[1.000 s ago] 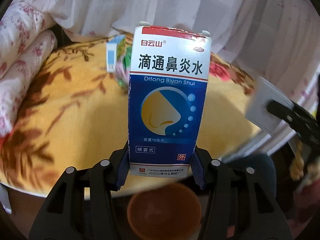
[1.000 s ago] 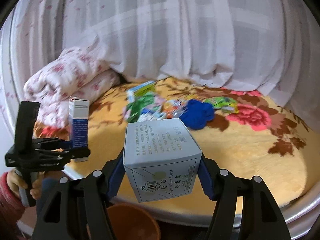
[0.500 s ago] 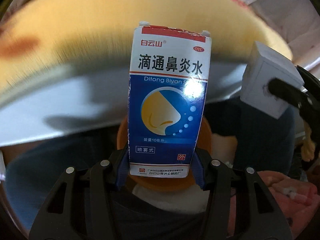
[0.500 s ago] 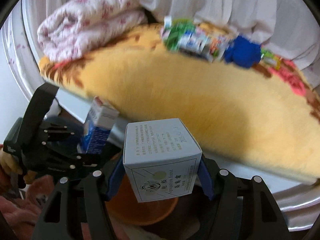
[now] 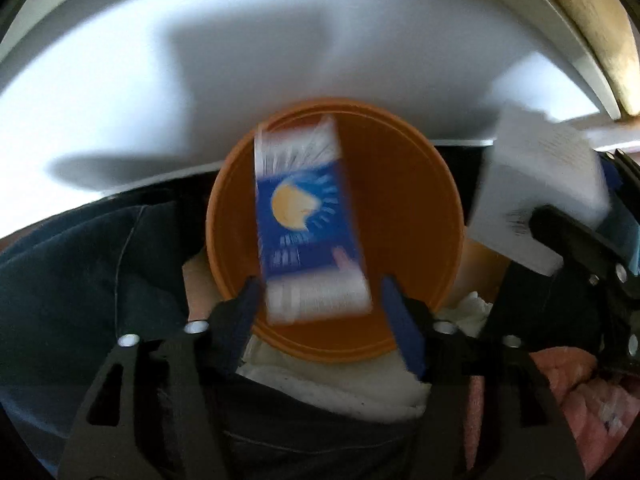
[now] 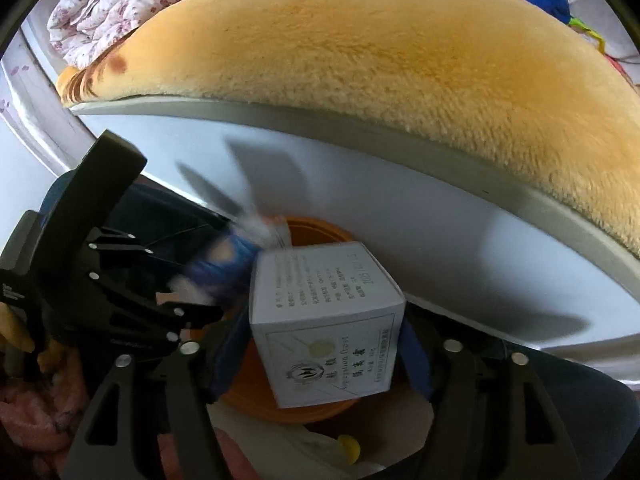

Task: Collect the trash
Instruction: 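Carry both boxes down to the orange bin and open both tools, then grasp the white-blue snack bag with the right tool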

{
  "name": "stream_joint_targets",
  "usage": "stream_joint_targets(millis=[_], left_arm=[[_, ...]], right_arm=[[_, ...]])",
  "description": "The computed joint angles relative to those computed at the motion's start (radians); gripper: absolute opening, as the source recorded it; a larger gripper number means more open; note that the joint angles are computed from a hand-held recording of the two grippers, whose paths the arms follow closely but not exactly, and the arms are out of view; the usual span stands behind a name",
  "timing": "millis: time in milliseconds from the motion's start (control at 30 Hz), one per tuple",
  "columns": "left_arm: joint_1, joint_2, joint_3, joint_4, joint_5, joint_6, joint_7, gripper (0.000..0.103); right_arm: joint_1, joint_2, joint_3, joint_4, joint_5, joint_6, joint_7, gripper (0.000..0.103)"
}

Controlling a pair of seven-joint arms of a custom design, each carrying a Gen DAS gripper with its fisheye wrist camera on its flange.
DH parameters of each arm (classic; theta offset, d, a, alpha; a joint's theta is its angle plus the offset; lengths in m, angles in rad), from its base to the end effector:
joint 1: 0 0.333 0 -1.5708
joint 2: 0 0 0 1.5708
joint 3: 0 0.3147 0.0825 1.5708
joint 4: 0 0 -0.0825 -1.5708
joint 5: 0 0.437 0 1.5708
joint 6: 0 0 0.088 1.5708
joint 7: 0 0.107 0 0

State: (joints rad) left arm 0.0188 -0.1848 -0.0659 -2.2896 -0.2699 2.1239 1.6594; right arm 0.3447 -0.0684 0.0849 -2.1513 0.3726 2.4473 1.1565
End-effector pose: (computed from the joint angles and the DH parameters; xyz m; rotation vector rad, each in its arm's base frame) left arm 0.5311 -0.0372 0.4018 2.1224 -2.1109 0.2575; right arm 0.5475 0.2517 0.4417 -2.3770 1.2527 -0.0709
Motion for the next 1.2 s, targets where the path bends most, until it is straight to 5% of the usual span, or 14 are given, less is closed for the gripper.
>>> stream_joint_targets(millis=[900,1200], left_arm=[[-0.003,-0.114,0.016,-0.087,-0.003,0.076,0.006,0.072],[-0.020,-0.228,0.014,-0.113,0.016,0.230,0.012,0.078]], right_arm=[[-0.014,-0.061,-0.023,-0.029,0.016,0.050,0.030,0.079],[-0.006,-0.074,-0.046,0.033,0.124,0.140,-0.049,0.089]])
